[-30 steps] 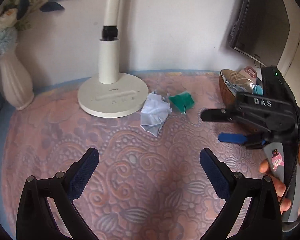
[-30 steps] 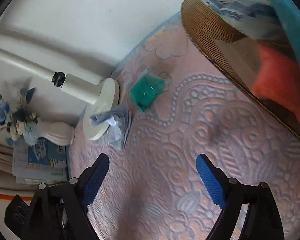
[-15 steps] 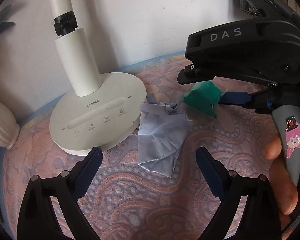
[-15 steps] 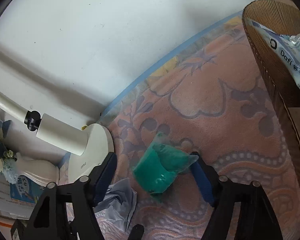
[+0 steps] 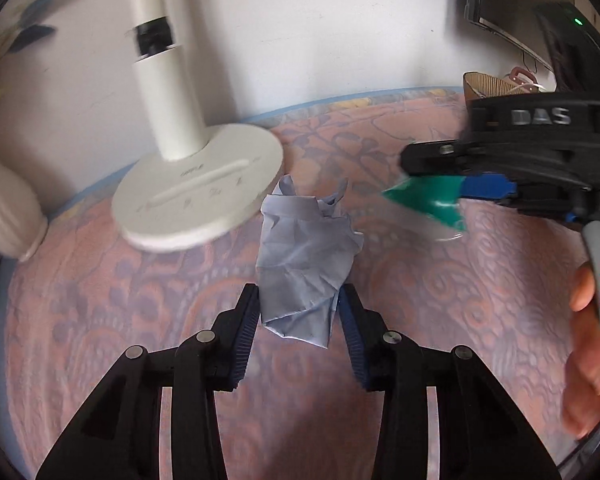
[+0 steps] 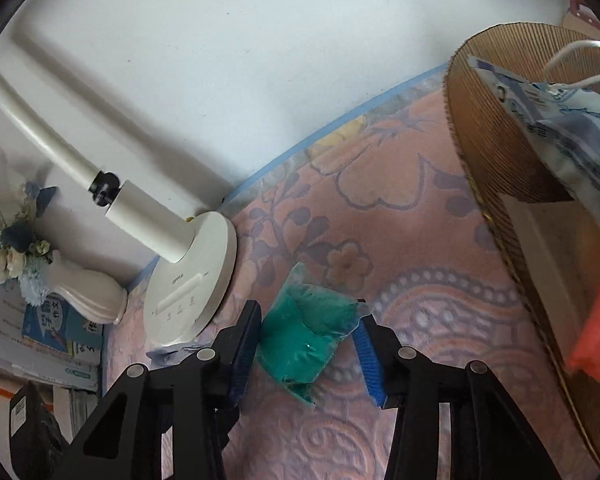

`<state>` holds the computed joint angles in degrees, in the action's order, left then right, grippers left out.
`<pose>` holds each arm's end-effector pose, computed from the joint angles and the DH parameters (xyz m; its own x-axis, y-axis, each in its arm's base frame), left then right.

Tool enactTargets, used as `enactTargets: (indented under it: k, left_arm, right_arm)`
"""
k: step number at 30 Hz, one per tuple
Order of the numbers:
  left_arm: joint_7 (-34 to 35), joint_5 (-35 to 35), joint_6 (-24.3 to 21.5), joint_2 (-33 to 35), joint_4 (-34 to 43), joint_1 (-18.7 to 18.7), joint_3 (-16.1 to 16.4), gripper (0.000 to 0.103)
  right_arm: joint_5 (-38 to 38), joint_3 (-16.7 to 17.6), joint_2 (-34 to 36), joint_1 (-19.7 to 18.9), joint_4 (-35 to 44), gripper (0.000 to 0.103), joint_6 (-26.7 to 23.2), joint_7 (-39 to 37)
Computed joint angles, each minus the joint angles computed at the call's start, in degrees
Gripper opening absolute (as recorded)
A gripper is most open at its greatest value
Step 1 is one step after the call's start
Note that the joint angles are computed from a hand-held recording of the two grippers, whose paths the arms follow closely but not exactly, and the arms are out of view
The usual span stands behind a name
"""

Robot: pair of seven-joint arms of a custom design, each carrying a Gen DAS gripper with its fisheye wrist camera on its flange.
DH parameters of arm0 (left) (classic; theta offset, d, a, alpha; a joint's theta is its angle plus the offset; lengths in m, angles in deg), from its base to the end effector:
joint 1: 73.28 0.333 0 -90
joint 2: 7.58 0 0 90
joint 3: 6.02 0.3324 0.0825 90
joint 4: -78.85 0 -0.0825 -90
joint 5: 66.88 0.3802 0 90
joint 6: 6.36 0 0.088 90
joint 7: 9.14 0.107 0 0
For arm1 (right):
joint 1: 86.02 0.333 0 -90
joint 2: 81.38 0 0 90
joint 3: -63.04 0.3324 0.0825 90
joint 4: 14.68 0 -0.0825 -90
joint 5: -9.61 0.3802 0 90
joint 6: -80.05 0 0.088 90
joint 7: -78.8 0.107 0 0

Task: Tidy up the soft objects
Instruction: 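Grasp the white crumpled tissue with the left gripper while the right lifts the green packet, then carry the white tissue with the left gripper while the right carries the green packet to the bowl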

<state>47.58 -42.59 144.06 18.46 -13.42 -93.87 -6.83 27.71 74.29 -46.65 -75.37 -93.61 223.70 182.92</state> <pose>0.6715 -0.2718 0.4421 -0.0861 -0.9954 -0.0423 -0.8054 0.0945 -0.5852 0.7260 0.2482 0.4392 -0.0285 -0.8739 -0.4852 -0.9186 0.2143 -0.3320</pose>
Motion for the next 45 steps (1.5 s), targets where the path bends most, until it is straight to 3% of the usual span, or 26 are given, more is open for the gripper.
enactTargets:
  k: [3,6,10,12,14,16,19,22,26,31,33,36,37,39,45]
  left_arm:
    - [-6.38,3.27,1.00,-7.19,-9.10,-1.98,0.88,0.037]
    - [-12.59,5.17,3.82,-14.08,-18.49,-1.67,-1.17,0.038]
    - [-21.81,11.82,2.16,-17.73,-23.40,-2.31,-3.60,0.038]
    - [-25.22,14.30,1.25,-18.35,-24.34,-2.02,-4.93,0.038]
    - [-29.48,18.32,-1.30,-18.46,-24.71,-1.64,-5.75,0.039]
    - [-32.35,21.79,-4.83,-17.93,-24.10,-1.10,-6.60,0.039]
    - [-34.14,23.93,-4.53,-19.24,-25.42,0.15,-7.76,0.039]
    - [-34.44,23.76,-4.39,-19.57,-25.93,1.26,-8.62,0.040]
    - [-35.38,24.41,-4.65,-19.62,-26.09,1.64,-9.38,0.041]
    - [-35.33,24.07,-3.39,-19.50,-26.23,2.36,-9.21,0.041]
    - [-35.59,24.10,-3.39,-19.63,-26.38,2.37,-9.29,0.041]
    - [-35.81,24.08,-3.03,-19.78,-26.57,2.42,-9.40,0.041]
    - [-35.88,23.98,-2.88,-19.82,-26.64,2.44,-9.44,0.041]
    - [-35.97,23.75,-2.43,-19.90,-26.80,2.53,-9.47,0.041]
    - [-35.91,23.54,-2.74,-19.95,-26.68,2.48,-9.59,0.041]
  right_arm:
    - [5.37,3.88,-6.35,-3.86,-8.22,0.045,0.53,-8.47]
    - [12.00,6.00,-14.45,-7.00,-17.35,0.045,-1.14,-20.16]
    - [15.56,6.15,-21.75,-7.77,-24.95,0.046,-5.27,-36.15]
    - [15.20,4.97,-23.97,-7.11,-27.61,0.046,-7.94,-40.16]
    - [13.11,3.16,-24.15,-5.71,-28.64,0.046,-10.44,-39.36]
    - [11.69,1.19,-24.69,-4.09,-30.78,0.052,-8.85,-37.29]
    - [19.88,-1.16,-27.14,-4.20,-34.56,0.076,-8.48,-38.19]
    - [25.86,-3.32,-29.69,-3.13,-38.09,0.079,-7.42,-38.38]
    - [15.89,-4.89,-31.68,1.59,-40.15,0.085,-2.99,-32.50]
    - [6.56,-4.73,-31.10,5.69,-40.44,0.085,1.30,-25.55]
    - [-2.52,-4.83,-30.81,7.38,-41.50,0.085,5.43,-18.41]
    - [-22.55,-5.77,-30.84,9.90,-43.65,0.075,10.00,-4.45]
    - [-25.53,-5.72,-31.23,10.13,-44.31,0.069,10.94,-2.44]
    - [-25.79,-5.32,-31.71,9.83,-45.16,0.064,12.11,-2.83]
    - [-23.64,-4.94,-31.66,9.16,-45.20,0.062,12.61,-4.54]
